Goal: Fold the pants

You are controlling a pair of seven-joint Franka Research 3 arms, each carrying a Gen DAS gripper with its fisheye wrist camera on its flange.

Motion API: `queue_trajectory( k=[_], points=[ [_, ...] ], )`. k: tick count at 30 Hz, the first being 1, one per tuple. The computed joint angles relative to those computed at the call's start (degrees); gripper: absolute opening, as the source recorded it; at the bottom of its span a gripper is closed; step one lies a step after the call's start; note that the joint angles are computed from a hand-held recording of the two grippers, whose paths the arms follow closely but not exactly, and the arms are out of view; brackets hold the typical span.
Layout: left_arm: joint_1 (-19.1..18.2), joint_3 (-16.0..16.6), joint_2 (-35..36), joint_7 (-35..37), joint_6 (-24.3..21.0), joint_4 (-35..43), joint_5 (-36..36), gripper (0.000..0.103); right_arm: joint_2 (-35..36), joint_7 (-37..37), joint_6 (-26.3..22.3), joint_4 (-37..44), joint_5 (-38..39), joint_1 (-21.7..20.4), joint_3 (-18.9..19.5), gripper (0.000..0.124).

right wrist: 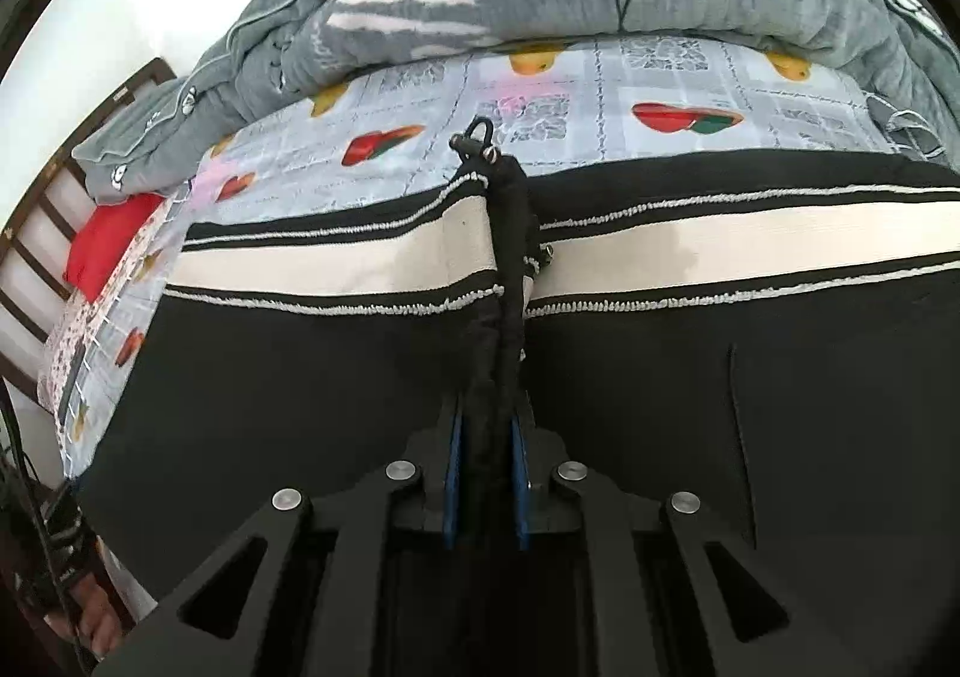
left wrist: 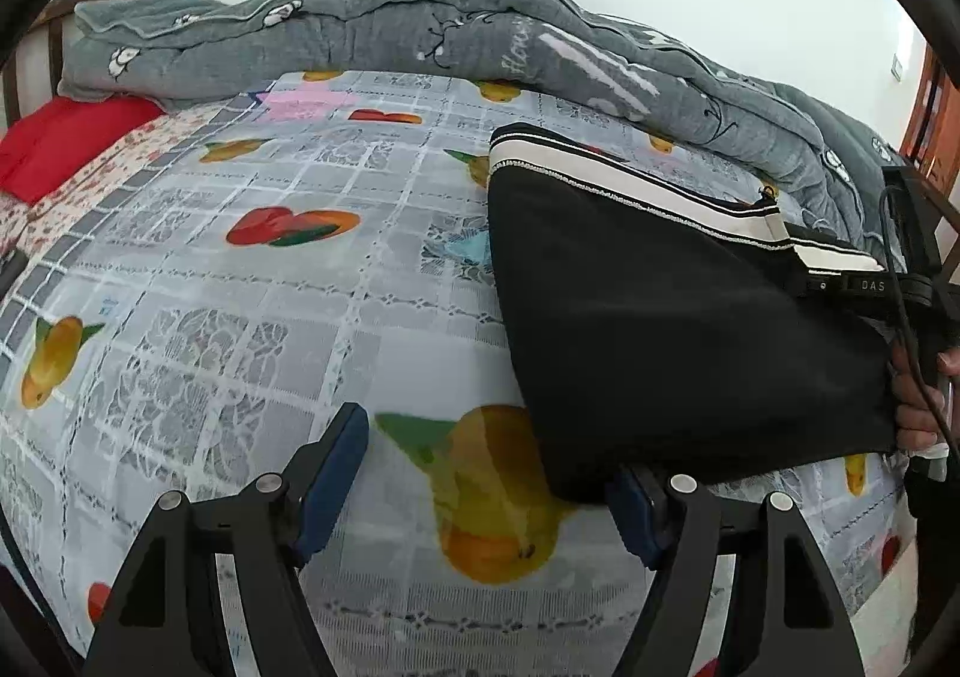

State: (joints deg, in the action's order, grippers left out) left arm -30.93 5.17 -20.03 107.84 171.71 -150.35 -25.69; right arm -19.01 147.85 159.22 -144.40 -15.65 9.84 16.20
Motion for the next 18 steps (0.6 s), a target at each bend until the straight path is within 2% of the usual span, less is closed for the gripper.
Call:
queue_trajectory(
  k=[2, 5, 7, 10, 13, 14, 17, 18],
  points=[
    [-1.91, 2.07, -1.62, 1.97, -0.25, -0.94, -2.08, 0.071, -1.96, 2.39, -5.2, 1.09, -4.1, -1.49, 3.02, 0.016],
    [-3.55, 3.76, -4.09, 3.94, 0.16, -2.5, -3.39, 0.071, -6.65, 6.49, -13.96, 1.6, -11.65, -1.9, 7.47, 0.028],
    [-5.83, 5.9, -6.34, 5.99, 0.47, -3.51, -4.46, 0.071, -9.71, 7.06, -16.17, 0.33, -13.36, -0.25, 7.56, 0.03],
    [-8.92, 8.42, -8.77, 7.42, 2.04, -4.34, -5.25, 0.071, -14.54, 6.61, -16.13, -3.6, -10.73, 3.04, 6.0, 0.03],
    [-8.15, 7.05, -7.9, 4.67, 2.02, -2.84, -3.23, 0.071, -17.26, 7.59, -16.07, -7.25, -7.56, 4.3, 6.04, 0.03],
    [-7.09, 5.65, -6.73, 3.19, 1.99, -1.78, -2.05, 0.071, -17.38, 7.65, -15.68, -8.32, -6.32, 4.66, 5.84, 0.03],
    [-5.33, 2.65, -3.45, -0.35, 2.86, 0.69, 0.63, 0.071, -18.53, 9.82, -16.93, -9.67, -6.48, 3.8, 8.38, 0.03],
    [-4.14, 1.27, -1.57, -2.03, 1.85, 2.2, 1.93, 0.071, -19.6, 10.32, -17.53, -9.88, -6.47, 3.94, 8.81, 0.03]
  ],
)
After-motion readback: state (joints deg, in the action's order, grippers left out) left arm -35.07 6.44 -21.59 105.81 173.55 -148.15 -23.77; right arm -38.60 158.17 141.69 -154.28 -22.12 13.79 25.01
